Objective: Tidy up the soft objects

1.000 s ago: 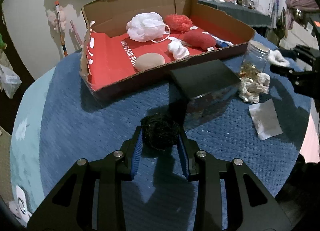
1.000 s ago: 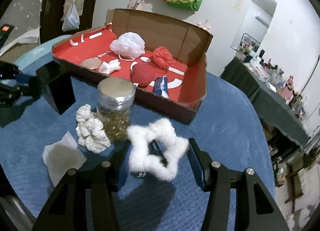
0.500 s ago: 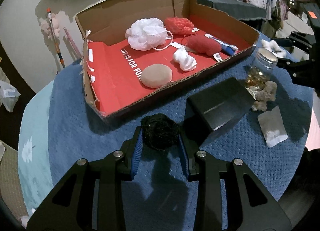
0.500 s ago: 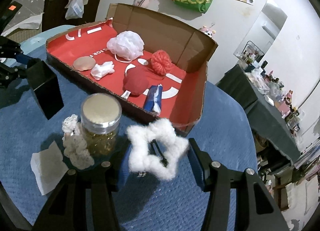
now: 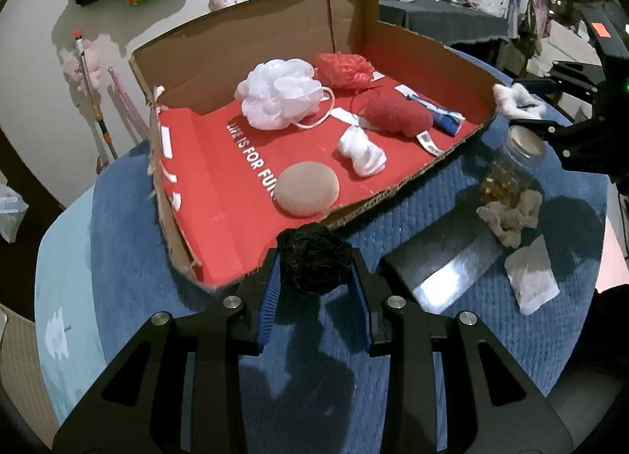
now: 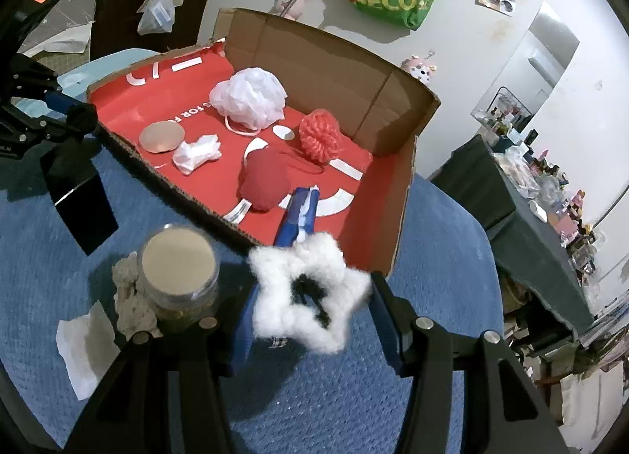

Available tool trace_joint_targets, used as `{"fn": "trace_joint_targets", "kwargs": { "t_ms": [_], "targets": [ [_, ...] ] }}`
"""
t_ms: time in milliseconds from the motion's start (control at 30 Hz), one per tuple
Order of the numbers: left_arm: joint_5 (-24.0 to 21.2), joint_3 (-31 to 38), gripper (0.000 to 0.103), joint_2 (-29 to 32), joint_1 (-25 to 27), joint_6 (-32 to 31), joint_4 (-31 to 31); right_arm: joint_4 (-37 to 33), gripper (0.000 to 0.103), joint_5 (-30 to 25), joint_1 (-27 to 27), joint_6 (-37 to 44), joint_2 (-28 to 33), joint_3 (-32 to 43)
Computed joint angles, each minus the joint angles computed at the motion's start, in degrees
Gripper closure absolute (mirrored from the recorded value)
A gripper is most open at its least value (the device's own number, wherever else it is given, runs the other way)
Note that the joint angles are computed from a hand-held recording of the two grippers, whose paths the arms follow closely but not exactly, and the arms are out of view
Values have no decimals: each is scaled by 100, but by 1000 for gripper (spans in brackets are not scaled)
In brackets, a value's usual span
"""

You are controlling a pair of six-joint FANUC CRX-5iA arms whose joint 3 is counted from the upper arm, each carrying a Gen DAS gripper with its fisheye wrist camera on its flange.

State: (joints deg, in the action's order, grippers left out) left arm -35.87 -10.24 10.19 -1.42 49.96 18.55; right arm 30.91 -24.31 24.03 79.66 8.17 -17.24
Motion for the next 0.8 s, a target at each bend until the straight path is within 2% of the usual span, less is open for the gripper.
{"fn": "trace_joint_targets", "kwargs": {
  "t_ms": [267,433,633,733,800],
  "targets": [
    [-260,458,72,379,-86,-245,396,-1646,47,-560,-37,1566,311,989],
    [-490,844,72,680,-137,-165,623,-2905,47,-1216,-186,2527,710,1967],
    [-838,1542,72,1176,-214,428,537,-3967,47,-2089,-379,2913,1365,3253],
    [-1068,2013,72,1467,-261,866,266,-3943,47,-2296,-356,2687,1668,3668],
    [-1232,2379,72,1681,-299,1203,-16,-3681,47,-2374,-294,2325,1893,3907]
  ]
}}
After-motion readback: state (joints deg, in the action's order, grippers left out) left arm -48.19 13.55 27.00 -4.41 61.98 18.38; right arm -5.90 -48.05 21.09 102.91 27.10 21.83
